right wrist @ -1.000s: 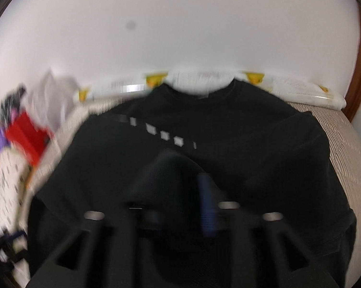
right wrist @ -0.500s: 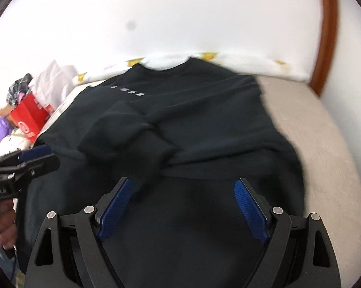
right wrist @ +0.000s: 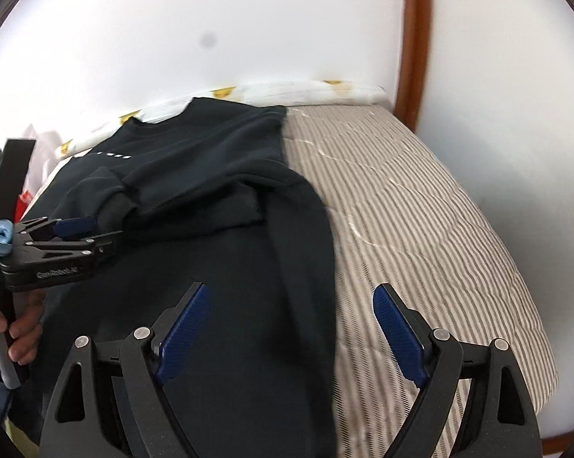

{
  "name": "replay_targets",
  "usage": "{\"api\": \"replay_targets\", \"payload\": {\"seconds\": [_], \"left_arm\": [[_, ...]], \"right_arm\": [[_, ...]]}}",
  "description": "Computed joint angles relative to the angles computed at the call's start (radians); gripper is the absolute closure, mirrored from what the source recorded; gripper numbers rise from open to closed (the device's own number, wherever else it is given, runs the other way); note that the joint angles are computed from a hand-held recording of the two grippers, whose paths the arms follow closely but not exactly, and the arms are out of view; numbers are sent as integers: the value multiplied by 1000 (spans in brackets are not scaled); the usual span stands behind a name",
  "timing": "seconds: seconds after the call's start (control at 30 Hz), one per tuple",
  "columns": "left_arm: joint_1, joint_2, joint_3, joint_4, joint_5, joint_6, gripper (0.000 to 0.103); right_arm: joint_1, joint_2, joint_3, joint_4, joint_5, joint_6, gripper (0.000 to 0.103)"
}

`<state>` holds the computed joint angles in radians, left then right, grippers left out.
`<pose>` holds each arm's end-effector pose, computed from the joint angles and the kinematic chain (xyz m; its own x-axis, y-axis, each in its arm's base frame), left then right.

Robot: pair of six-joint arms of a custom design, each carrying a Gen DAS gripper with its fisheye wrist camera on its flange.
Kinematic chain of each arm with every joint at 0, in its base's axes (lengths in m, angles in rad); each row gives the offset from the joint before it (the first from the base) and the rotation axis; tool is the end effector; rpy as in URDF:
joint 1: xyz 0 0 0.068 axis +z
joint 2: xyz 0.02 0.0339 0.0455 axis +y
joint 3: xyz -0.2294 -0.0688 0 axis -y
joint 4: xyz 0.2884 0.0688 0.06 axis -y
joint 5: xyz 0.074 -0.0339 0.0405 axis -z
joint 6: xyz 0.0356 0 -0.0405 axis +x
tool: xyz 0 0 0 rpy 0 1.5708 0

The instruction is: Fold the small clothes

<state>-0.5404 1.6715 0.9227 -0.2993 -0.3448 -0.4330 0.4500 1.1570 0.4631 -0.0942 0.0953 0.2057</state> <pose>0.3053 -0.1691 0.0962 -0.8169 0.0296 -0.5760 -0.0036 0.9984 0.0564 0.2401 0.1122 0.1076 -0.7011 -0.1129 -0.7041 -0.2343 0.9690 0.0780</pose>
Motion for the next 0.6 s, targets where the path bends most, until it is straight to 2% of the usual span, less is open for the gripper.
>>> {"api": "replay_targets", "payload": {"seconds": [0.1,0.17,0.23,0.27,0.43,0.6], "left_arm": [[-28,66,58,-35,-97,-16,36],[-32,65,62,-42,-124,-12,57],[-16,14,24,-16,-78,-4,78],[-2,-28,-5,-4,-34,-3,85],[25,-183,-94,-15,-15,0,91],[69,-372,-197,-44,-51,34,92]], "right_arm": [[-15,26,8,12,-18,9,16],[-8,37,18,16,-13,5,16],[7,35,26,17,-1,0,16],[14,29,26,15,6,1,16],[66,30,53,8,35,22,16],[148,79,115,-9,86,51,16]]}}
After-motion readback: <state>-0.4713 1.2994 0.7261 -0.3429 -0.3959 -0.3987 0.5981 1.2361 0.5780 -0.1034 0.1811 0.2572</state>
